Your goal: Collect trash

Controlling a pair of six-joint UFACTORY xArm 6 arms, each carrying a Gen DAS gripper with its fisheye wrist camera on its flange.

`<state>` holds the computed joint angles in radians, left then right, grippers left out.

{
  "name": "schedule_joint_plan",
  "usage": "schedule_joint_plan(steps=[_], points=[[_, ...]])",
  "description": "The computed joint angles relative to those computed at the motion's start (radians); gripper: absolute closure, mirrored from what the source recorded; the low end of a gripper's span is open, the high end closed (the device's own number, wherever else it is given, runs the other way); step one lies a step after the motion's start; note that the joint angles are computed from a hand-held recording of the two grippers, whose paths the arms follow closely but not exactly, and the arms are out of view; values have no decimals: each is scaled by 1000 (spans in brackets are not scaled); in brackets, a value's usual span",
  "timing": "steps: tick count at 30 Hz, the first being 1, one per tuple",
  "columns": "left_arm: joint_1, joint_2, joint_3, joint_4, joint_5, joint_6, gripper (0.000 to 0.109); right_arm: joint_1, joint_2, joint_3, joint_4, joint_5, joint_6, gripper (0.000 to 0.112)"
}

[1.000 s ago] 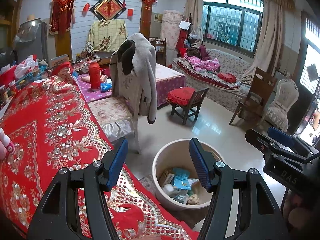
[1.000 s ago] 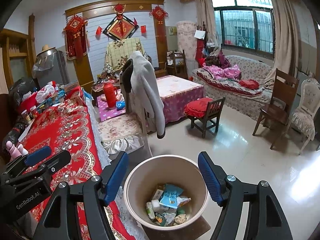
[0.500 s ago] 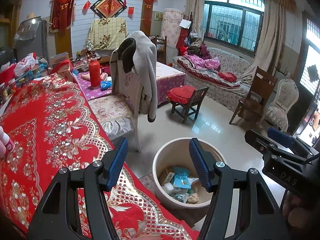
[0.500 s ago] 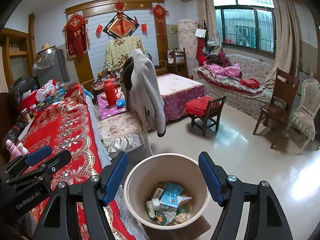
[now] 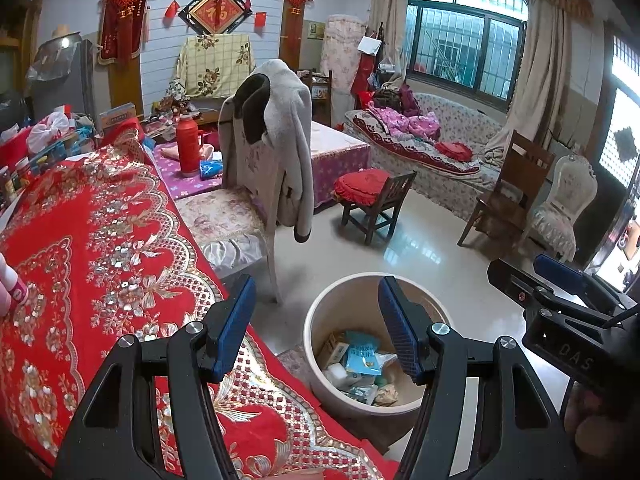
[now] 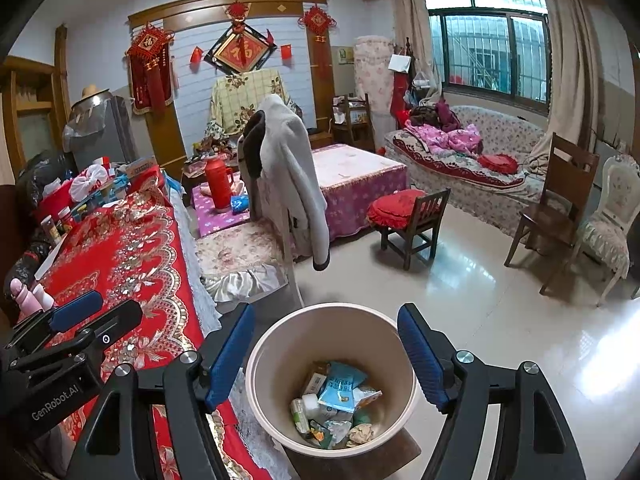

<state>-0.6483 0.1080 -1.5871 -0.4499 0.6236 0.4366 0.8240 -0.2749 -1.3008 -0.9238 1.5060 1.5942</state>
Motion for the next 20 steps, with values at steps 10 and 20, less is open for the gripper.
schedule_joint_plan(steps=[10,20], points=[[0,1,-2,0,3,0,46,1,-10,10,8,2,1,40],[14,8,4,-28,22,19,46,-12,6,4,36,-15,-17,40]])
